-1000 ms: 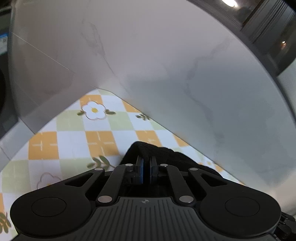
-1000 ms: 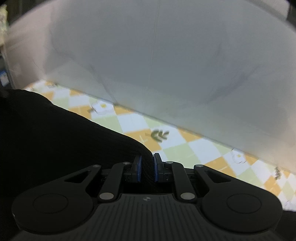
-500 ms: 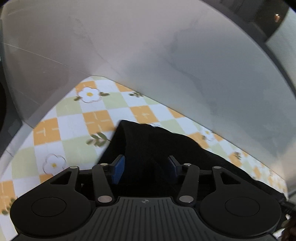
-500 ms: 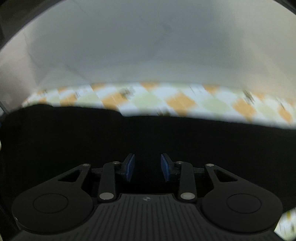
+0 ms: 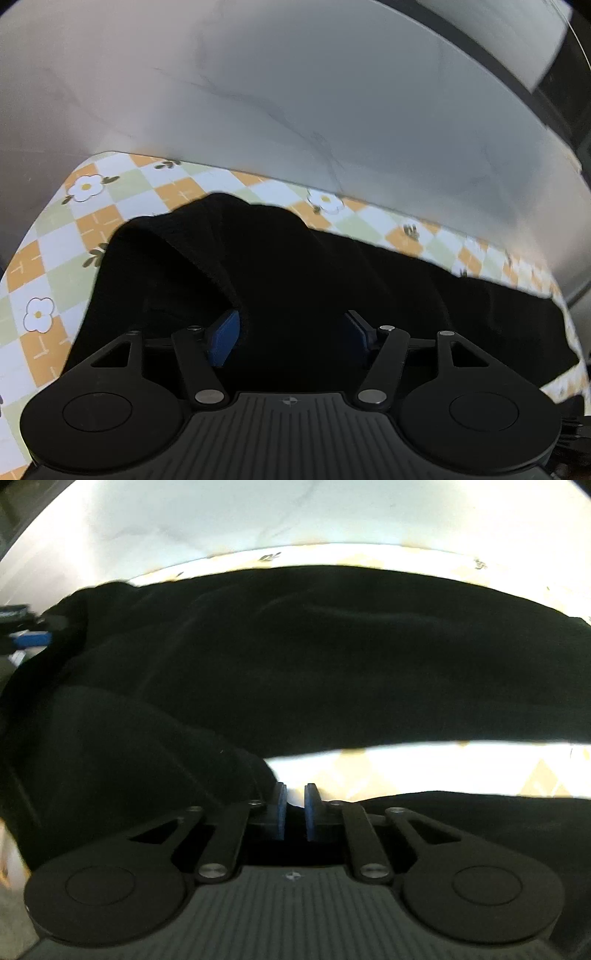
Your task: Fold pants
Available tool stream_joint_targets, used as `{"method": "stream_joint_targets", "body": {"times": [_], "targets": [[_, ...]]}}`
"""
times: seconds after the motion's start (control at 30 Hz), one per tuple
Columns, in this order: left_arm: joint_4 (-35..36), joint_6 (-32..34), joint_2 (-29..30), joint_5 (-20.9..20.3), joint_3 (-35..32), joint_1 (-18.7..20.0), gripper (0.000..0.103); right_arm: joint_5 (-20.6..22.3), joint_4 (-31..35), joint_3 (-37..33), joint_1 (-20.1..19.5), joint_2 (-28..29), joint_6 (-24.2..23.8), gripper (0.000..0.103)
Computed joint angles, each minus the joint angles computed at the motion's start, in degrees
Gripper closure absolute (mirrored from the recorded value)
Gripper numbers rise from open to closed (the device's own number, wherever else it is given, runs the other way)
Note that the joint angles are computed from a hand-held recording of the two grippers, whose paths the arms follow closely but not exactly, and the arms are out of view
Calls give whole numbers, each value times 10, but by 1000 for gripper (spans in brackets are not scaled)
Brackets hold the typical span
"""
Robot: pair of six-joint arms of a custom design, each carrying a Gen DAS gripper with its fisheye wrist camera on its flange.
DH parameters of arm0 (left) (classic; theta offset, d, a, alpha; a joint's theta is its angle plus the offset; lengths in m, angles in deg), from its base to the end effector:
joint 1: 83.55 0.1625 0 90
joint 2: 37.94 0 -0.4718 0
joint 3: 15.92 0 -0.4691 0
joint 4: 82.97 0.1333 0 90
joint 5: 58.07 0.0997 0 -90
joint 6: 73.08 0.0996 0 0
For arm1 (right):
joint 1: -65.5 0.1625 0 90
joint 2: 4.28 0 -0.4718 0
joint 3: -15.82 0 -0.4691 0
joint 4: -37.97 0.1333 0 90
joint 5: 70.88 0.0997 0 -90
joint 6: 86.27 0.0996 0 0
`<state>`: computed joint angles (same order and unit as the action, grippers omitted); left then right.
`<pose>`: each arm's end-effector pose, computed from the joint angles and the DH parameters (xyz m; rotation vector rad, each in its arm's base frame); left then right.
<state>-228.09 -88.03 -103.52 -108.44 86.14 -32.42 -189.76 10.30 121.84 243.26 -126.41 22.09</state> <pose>-0.2805 -0.6617 0.2724 0.3817 2.5309 -0.7906 0.2089 0.0771 0.5599 -0.1635 -2.3218 0.7283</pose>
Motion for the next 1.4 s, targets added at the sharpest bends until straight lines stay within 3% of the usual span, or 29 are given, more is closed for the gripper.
{"method": "stream_joint_targets", "body": {"times": [0.17,0.37,0.47,0.53,0.6,0.67,0.77,0.8,0.87,0.97,1.07,1.2,1.33,1.4], "targets": [[-7,8,-13,18,20,-8,39,32,-34,2,38,13,22,97],[0,-87,-68,55,34,6,40,57,-65,-1,34,17,6,96],[1,-158,-103,85,46,12,40,31,-54,-12,23,27,5,92],[0,-183,-123,114,56,6,40,-6,-48,-14,12,23,-3,90],[-4,-188,-133,119,60,3,40,-44,-60,-8,-4,16,-17,83],[-3,-176,-134,101,63,0,40,-74,-86,10,-29,-3,-44,82],[-3,-157,-117,54,59,0,42,-100,-157,55,-76,-35,-126,83],[-6,-155,-109,34,59,-1,43,-96,-199,74,-96,-49,-164,83],[-4,-130,-83,-7,49,-2,46,-76,-262,93,-112,-61,-226,96],[12,-77,-44,-35,30,-13,47,-40,-314,98,-108,-54,-306,98],[23,-19,-18,-77,15,-21,47,0,-354,107,-96,-57,-333,99],[61,34,5,-112,5,-29,46,26,-375,113,-93,-69,-333,99],[116,8,6,-149,16,-21,47,35,-393,124,-94,-80,-343,99],[138,12,0,-140,25,-22,49,21,-385,122,-99,-90,-341,98]]}}
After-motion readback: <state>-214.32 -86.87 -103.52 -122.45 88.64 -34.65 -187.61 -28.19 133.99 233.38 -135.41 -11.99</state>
